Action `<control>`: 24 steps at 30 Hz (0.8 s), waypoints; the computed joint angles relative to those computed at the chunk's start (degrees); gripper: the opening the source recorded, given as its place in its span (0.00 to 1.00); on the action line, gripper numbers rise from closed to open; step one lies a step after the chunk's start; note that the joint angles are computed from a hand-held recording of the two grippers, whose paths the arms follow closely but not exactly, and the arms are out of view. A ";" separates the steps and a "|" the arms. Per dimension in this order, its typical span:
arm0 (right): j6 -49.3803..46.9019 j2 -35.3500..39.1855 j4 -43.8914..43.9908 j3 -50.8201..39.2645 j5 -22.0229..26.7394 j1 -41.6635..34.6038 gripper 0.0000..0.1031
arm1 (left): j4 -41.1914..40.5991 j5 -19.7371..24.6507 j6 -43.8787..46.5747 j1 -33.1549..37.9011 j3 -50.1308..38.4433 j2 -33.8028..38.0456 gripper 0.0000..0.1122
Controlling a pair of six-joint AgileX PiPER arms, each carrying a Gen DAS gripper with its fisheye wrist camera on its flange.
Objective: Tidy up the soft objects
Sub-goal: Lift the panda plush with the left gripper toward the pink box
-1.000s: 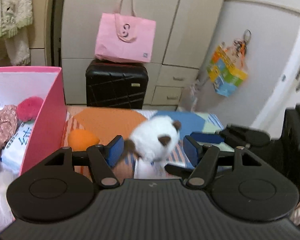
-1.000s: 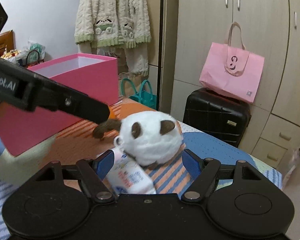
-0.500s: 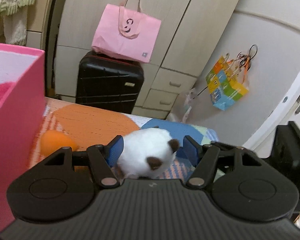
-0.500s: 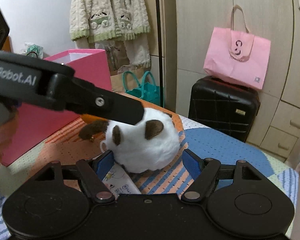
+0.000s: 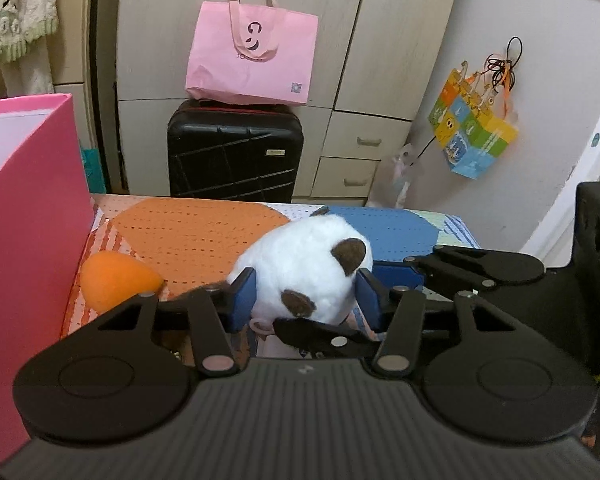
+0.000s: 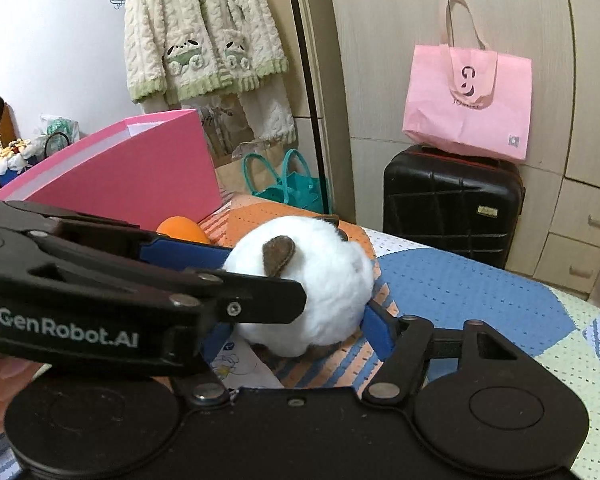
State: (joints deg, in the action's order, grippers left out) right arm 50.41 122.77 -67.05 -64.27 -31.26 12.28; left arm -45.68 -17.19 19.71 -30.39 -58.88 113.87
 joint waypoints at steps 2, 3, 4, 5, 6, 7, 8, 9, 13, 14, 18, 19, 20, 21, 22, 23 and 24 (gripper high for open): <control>-2.43 -0.40 2.64 0.98 -0.01 0.17 0.68 | -0.55 -0.44 1.06 -0.34 0.15 -0.12 0.45; -4.05 -0.60 4.23 1.58 -0.08 0.32 0.68 | -0.12 -0.53 0.99 -0.41 0.38 -0.28 0.44; -5.91 -0.95 5.96 2.29 0.00 0.62 0.68 | 0.33 -0.65 1.04 -0.49 0.69 -0.52 0.44; -7.34 -1.51 7.20 2.98 0.35 0.92 0.68 | 0.76 -0.70 0.89 -0.58 1.06 -0.85 0.44; -8.29 -2.19 8.34 3.71 0.82 1.36 0.68 | 0.95 -0.73 0.75 -0.67 1.30 -1.13 0.44; -9.26 -2.92 9.45 4.40 1.30 1.75 0.68 | 1.26 -0.94 0.43 -0.81 1.83 -1.61 0.44; -10.32 -3.80 10.77 5.26 1.66 2.10 0.68 | 1.76 -1.17 -0.13 -0.98 2.47 -2.24 0.44; -10.57 -4.54 11.41 5.89 2.00 2.37 0.68 | 2.11 -1.42 -0.42 -1.17 3.06 -2.85 0.44; -9.03 -7.28 11.45 7.90 3.48 3.08 0.69 | 2.90 -1.64 -1.10 -1.84 5.30 -5.45 0.43; -9.93 -8.14 12.52 8.91 3.22 3.17 0.69 | 4.20 -1.98 -2.49 -1.97 6.26 -6.34 0.43; -15.50 -11.69 18.55 12.96 2.56 4.16 0.69 | 4.03 -4.34 -2.10 -3.52 9.66 -9.73 0.43; -17.01 -12.63 20.18 14.05 2.47 4.48 0.69 | 3.75 -4.66 -1.62 -3.89 10.47 -10.67 0.43; -18.12 -13.74 21.56 15.18 2.53 4.84 0.69 | 3.60 -4.90 -1.31 -4.25 11.30 -11.66 0.43; -18.53 -14.72 22.33 16.05 2.77 5.16 0.69 | 3.27 -5.03 -0.87 -4.60 12.04 -12.58 0.43; -18.51 -15.60 22.66 16.82 2.98 5.39 0.71 | 3.12 -5.06 -0.69 -4.90 12.79 -13.54 0.43; -18.35 -16.67 23.08 17.68 3.54 5.77 0.71 | 3.29 -4.95 -1.00 -5.17 13.62 -14.56 0.43; -18.38 -17.68 23.81 18.42 4.39 6.33 0.72 | 4.36 -4.63 -2.17 -5.31 14.43 -15.55 0.43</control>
State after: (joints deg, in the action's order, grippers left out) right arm 32.03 105.09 -43.24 -45.85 -26.87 18.60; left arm -41.33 -21.81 17.54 -35.70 -44.45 98.32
